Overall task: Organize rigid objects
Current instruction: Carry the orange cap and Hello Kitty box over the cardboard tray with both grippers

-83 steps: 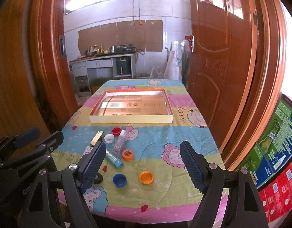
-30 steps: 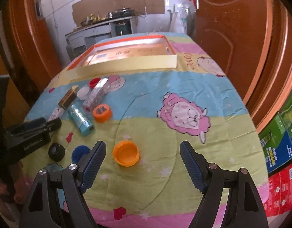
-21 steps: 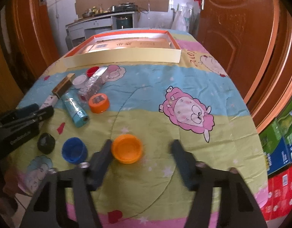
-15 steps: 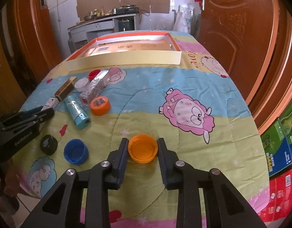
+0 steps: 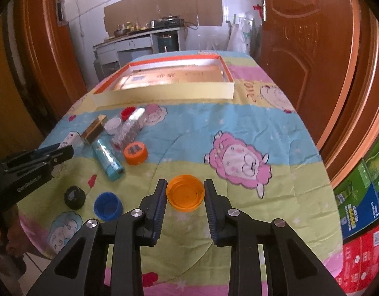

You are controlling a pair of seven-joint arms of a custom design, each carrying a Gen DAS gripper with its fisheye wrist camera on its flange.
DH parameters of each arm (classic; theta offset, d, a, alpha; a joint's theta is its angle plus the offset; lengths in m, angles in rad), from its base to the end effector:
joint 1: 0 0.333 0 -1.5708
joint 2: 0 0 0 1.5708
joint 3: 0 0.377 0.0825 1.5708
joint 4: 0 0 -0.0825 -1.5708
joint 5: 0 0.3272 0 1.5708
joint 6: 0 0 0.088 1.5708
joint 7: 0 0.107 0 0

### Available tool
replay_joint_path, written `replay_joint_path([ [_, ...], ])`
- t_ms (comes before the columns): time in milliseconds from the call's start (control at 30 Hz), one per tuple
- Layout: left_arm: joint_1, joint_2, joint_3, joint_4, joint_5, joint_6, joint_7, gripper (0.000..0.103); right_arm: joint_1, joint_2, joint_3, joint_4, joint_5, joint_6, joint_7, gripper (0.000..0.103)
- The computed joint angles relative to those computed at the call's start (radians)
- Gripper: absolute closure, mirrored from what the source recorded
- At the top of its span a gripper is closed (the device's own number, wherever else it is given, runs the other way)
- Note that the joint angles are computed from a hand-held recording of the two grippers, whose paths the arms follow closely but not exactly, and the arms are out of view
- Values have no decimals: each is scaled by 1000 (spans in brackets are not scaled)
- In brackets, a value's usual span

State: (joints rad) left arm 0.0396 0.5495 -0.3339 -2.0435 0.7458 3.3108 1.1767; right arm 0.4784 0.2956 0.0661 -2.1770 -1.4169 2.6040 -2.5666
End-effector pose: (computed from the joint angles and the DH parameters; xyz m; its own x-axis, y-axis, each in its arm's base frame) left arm 0.5856 -0.2169 0.3654 -0.5496 -0.8350 0.0272 -0.6203 0.3860 -0.6828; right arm 0.4556 0.2975 0.3594 -0.3403 -0.9371 -0.0773 -0.6720 0.2999 -0.6771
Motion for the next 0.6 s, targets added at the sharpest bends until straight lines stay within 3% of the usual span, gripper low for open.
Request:
replay_joint_path([
  [133,36,-8,-56,23,-16,-25,6,77,-4,-15,-3,8,-10,-6,-18,73],
  [300,5,-17,-34,57,-42,-35,-1,77,-14,-20,-5,30,-21,-4,-50,73],
  [600,-5,3,-65,144,-82,-82,37,77,-27,-24,-16,81,-31,-26,-132,73],
])
